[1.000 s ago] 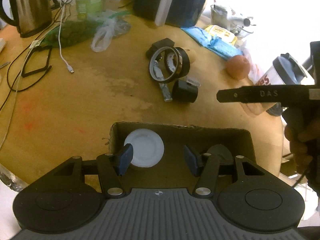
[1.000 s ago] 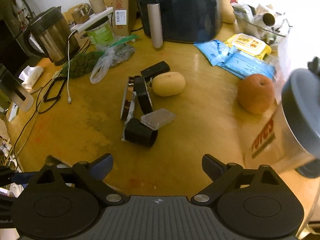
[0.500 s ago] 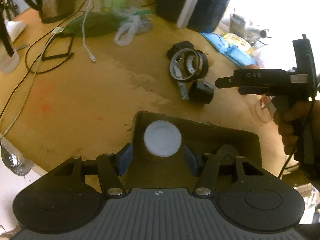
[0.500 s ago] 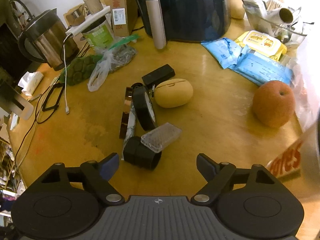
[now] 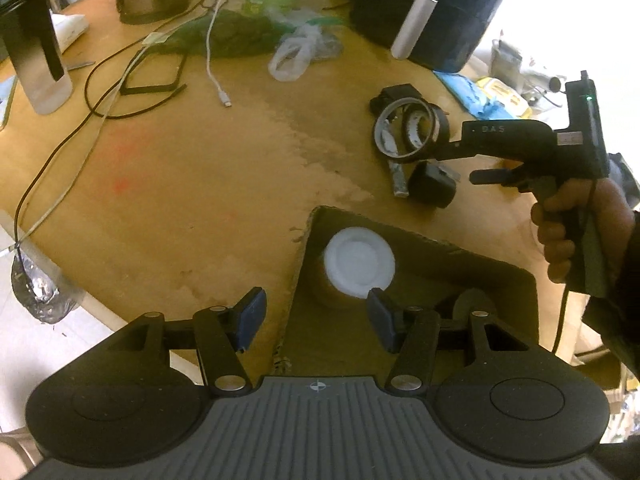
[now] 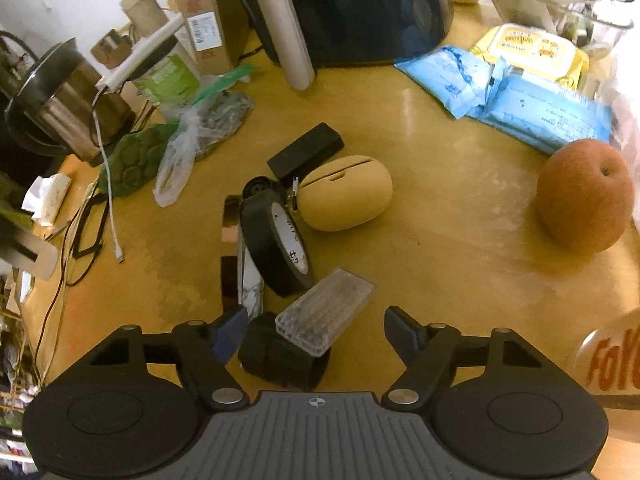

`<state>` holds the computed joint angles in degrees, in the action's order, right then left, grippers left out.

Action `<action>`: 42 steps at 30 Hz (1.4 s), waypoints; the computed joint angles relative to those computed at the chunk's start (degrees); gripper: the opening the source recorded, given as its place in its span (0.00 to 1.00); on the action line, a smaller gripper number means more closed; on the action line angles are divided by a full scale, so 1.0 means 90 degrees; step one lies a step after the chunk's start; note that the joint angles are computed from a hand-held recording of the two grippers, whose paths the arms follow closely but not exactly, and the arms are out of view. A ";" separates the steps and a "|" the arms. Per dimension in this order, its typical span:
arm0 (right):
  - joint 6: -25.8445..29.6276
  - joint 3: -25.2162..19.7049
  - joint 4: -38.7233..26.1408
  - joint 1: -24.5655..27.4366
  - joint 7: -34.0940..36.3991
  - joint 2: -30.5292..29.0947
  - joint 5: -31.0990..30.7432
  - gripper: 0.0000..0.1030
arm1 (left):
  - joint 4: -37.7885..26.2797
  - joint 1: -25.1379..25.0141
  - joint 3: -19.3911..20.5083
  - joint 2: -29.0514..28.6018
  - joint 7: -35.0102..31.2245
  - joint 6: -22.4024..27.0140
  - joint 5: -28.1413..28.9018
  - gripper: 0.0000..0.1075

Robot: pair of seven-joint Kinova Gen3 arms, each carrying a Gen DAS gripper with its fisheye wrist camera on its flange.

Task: Organize rigid objects
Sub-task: 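Grasp the small clear plastic case with the right gripper while the left withdraws, then grasp the amber tape roll with the left gripper while the right holds the case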

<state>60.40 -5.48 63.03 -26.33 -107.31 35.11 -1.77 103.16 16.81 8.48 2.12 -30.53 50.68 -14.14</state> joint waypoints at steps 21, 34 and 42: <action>0.0208 0.0087 -0.0073 0.0086 -0.0364 0.0186 -0.0003 0.35 | -0.0044 -0.0065 -0.0030 0.0032 -0.0208 -0.0096 0.0115 0.51; 0.0012 0.0104 0.0532 0.0042 -0.0308 -0.0316 0.0303 0.35 | -0.0212 -0.0107 -0.0080 0.0135 -0.0779 -0.0217 0.0355 0.51; -0.0159 0.0042 0.0887 0.0027 -0.0090 -0.0694 0.0404 0.35 | -0.0397 -0.0109 -0.0114 0.0258 -0.1101 -0.0294 0.0388 0.51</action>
